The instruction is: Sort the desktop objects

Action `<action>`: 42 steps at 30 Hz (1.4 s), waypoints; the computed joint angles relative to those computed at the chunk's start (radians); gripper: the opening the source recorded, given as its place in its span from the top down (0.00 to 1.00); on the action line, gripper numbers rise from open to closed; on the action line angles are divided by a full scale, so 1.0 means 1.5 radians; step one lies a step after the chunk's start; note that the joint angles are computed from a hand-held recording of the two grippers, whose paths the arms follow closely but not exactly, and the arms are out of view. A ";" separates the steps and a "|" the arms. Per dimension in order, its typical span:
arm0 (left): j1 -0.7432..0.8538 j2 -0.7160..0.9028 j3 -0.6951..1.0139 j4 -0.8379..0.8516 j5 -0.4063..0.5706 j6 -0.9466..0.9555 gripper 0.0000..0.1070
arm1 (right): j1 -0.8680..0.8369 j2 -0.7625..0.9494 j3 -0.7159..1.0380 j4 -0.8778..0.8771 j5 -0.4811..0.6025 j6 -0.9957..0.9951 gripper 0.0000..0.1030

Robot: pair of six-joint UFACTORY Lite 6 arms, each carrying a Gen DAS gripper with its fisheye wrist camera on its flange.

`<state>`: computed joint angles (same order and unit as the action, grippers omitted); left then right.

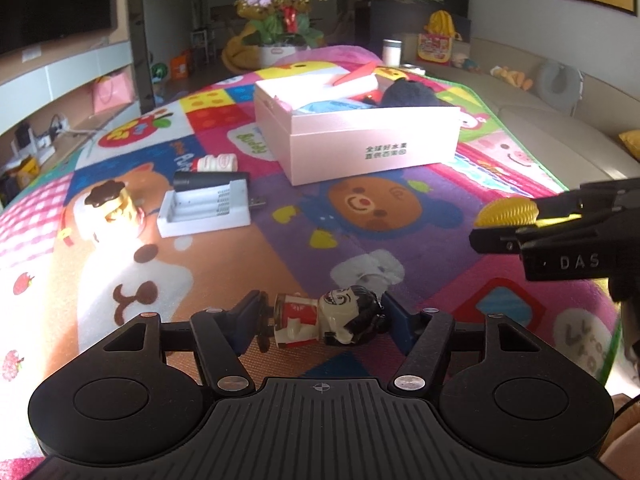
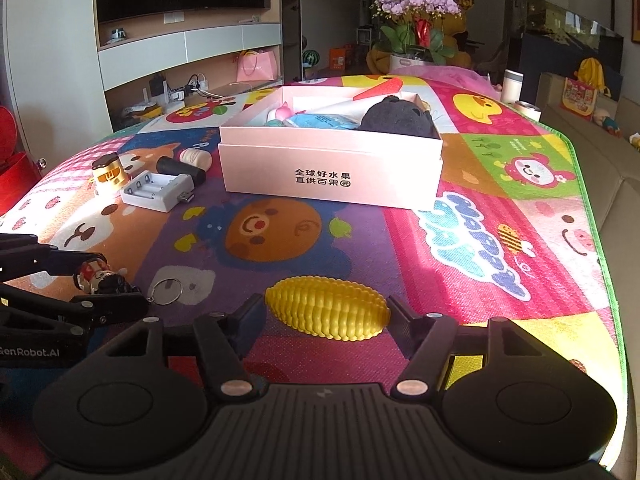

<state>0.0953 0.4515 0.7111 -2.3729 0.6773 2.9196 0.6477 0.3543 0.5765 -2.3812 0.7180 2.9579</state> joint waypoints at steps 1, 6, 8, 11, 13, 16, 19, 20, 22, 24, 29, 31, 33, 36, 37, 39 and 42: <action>0.002 -0.014 -0.010 0.009 0.006 -0.001 0.35 | 0.002 -0.017 -0.013 0.005 0.002 -0.006 0.36; -0.015 -0.111 -0.028 0.025 0.027 -0.008 0.35 | 0.027 -0.144 -0.082 0.092 0.047 -0.091 0.36; -0.036 -0.140 -0.014 -0.002 0.041 0.008 0.35 | 0.030 -0.202 -0.089 0.145 0.091 -0.156 0.36; -0.084 -0.139 0.045 -0.062 0.054 0.040 0.35 | 0.005 -0.280 -0.078 0.168 0.138 -0.219 0.36; -0.114 -0.111 0.104 -0.096 0.048 0.045 0.35 | -0.019 -0.310 -0.053 0.167 0.167 -0.239 0.36; -0.160 -0.023 0.250 -0.166 0.007 0.046 0.34 | -0.049 -0.309 -0.003 0.163 0.190 -0.257 0.36; -0.153 0.070 0.398 -0.096 -0.046 -0.074 0.20 | -0.079 -0.287 0.053 0.140 0.180 -0.265 0.36; -0.140 0.083 0.417 -0.069 -0.049 -0.117 0.18 | -0.091 -0.279 0.073 0.132 0.164 -0.267 0.36; -0.105 0.086 0.408 -0.033 -0.028 -0.169 0.10 | -0.120 -0.269 0.107 0.109 0.117 -0.260 0.36; -0.060 0.079 0.373 -0.014 -0.003 -0.186 0.10 | -0.149 -0.249 0.140 0.079 0.067 -0.248 0.36; 0.022 0.100 0.309 0.046 0.010 -0.215 0.09 | -0.205 -0.129 0.281 0.002 -0.077 -0.198 0.36; 0.055 0.106 0.276 0.063 0.022 -0.210 0.08 | -0.219 -0.053 0.377 -0.009 -0.161 -0.179 0.36; 0.080 0.111 0.241 0.057 0.035 -0.182 0.07 | -0.233 0.021 0.470 -0.026 -0.245 -0.165 0.32; 0.110 0.121 0.205 0.051 0.042 -0.123 0.06 | -0.217 0.092 0.544 0.059 -0.267 -0.224 0.23; 0.116 0.124 0.195 0.041 0.043 -0.098 0.06 | -0.211 0.101 0.549 0.062 -0.267 -0.226 0.23; 0.122 0.128 0.181 0.007 0.044 -0.045 0.06 | -0.195 0.113 0.549 0.082 -0.257 -0.235 0.22; 0.127 0.129 0.164 -0.043 0.049 0.020 0.05 | -0.165 0.125 0.536 0.108 -0.244 -0.259 0.22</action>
<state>0.2861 0.6447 0.9565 -2.4378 0.7504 2.9503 0.4007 0.5419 1.3807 -2.2189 0.3524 2.5702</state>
